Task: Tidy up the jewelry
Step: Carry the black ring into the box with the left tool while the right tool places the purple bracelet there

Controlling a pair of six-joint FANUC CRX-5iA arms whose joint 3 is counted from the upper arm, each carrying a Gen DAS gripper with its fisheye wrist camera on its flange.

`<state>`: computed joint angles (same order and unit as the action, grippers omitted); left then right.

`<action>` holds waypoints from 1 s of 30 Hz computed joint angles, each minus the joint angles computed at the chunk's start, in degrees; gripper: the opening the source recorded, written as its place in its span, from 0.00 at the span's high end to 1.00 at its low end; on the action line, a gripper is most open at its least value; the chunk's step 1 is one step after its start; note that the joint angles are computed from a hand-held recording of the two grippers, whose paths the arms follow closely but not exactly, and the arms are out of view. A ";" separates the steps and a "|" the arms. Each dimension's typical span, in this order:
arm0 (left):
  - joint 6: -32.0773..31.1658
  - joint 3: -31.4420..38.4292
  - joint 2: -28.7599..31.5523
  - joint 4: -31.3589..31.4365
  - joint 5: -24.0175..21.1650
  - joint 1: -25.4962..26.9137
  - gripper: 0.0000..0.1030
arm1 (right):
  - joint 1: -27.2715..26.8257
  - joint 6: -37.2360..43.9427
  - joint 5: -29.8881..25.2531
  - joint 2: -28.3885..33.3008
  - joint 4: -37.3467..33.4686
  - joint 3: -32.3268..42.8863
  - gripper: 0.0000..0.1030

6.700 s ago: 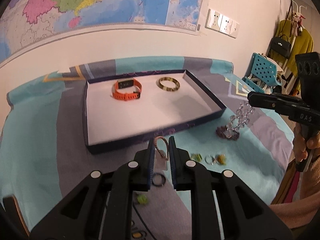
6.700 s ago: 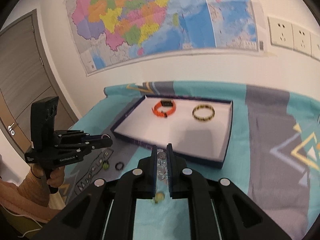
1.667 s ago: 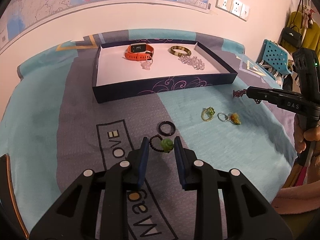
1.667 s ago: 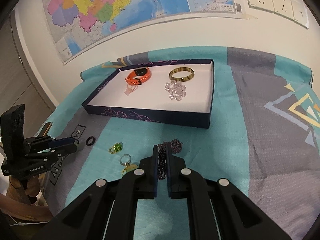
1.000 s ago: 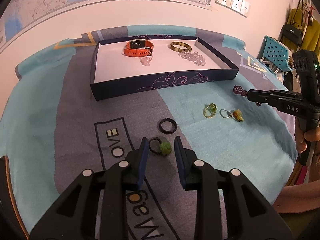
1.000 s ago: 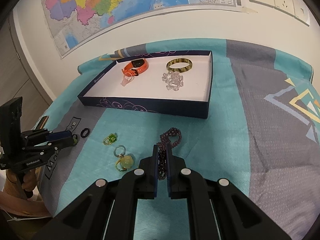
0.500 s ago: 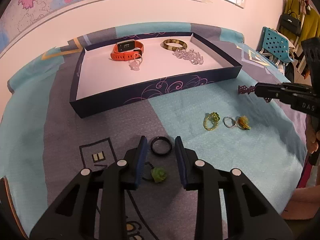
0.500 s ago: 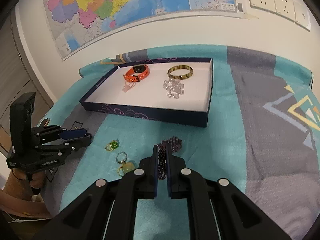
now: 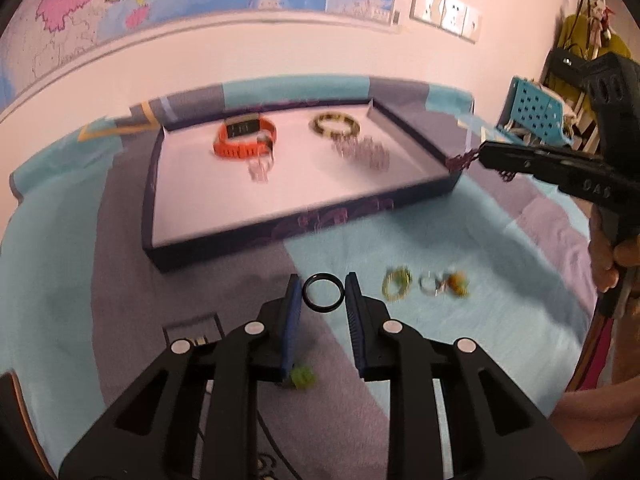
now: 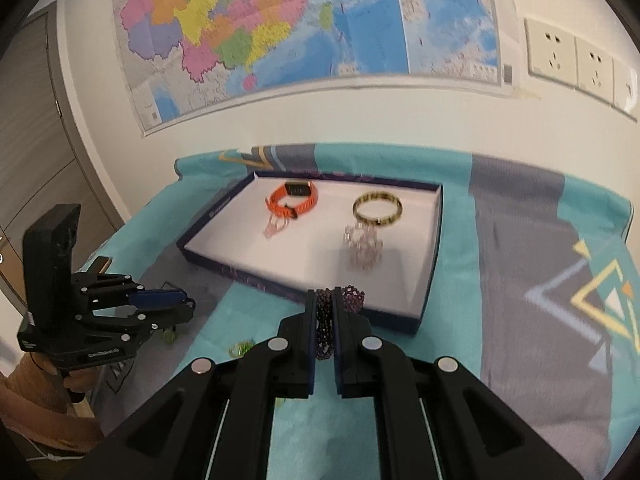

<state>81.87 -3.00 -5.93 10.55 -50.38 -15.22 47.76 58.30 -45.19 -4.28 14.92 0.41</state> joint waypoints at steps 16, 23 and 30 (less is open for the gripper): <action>3.00 12.89 10.55 -1.56 -1.23 1.71 0.78 | -3.85 9.01 -2.14 11.55 -4.79 13.11 0.95; 5.94 18.05 15.91 -3.08 -4.86 2.10 0.78 | -4.76 11.03 -3.73 15.80 -5.86 17.43 0.95; 7.41 20.09 18.18 -4.10 -6.74 2.29 0.78 | -4.81 12.00 -6.79 18.47 -5.73 19.38 0.95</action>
<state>89.28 17.09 12.25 6.44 -57.11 -12.93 42.95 70.30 -51.99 14.19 9.20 19.79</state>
